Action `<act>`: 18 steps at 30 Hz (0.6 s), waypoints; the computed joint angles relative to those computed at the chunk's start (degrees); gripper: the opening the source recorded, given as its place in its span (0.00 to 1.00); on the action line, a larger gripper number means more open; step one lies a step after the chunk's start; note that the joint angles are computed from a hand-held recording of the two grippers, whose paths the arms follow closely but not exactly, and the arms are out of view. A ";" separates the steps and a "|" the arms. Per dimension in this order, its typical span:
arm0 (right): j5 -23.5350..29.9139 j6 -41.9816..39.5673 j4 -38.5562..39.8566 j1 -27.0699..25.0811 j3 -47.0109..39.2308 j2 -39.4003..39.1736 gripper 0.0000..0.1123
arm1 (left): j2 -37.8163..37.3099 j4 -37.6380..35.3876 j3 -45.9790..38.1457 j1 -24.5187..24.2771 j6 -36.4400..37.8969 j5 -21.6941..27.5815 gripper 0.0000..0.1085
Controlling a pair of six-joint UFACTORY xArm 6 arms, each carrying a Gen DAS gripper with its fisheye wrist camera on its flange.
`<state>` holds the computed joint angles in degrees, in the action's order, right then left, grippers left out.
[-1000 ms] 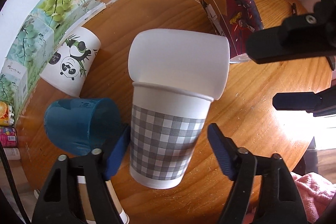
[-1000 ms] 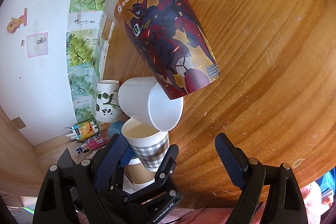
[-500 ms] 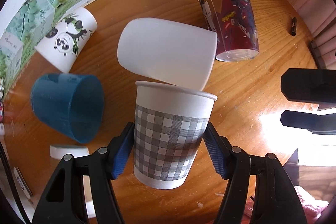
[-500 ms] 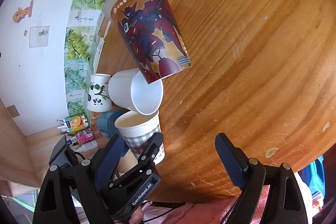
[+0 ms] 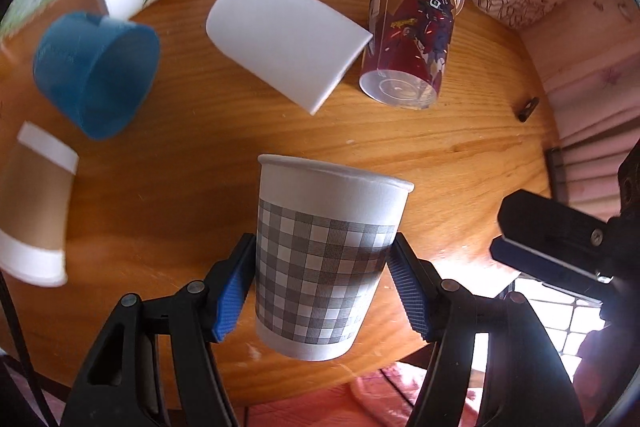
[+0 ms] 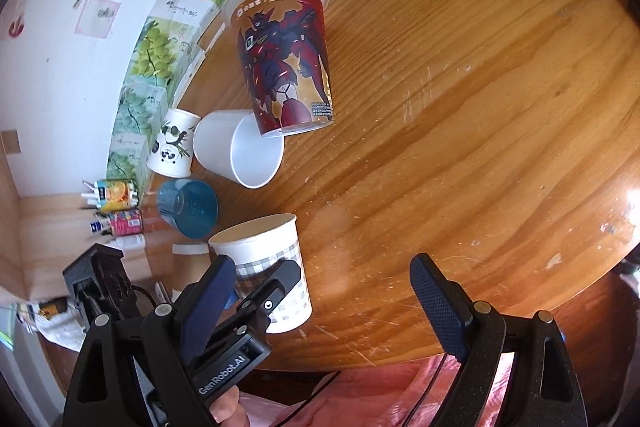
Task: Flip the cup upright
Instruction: 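Lift the checkered cup with the left gripper toward the right tool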
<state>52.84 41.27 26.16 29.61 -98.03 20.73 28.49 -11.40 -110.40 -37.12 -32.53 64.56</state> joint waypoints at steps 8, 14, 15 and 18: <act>-1.59 -5.66 0.50 0.63 3.20 -2.22 0.79 | -3.93 -4.42 7.66 -1.18 -1.96 -9.28 0.64; -1.82 -7.77 4.10 0.62 4.65 -2.63 0.79 | -4.81 -6.00 10.15 -1.58 -4.39 -12.35 0.64; -1.53 -7.86 4.06 0.64 4.56 -2.56 0.79 | -5.25 -6.09 10.78 -1.53 -4.45 -12.60 0.64; -0.71 -8.30 3.87 0.75 4.16 -2.33 0.79 | -5.70 -6.84 11.61 -1.49 -4.55 -13.38 0.64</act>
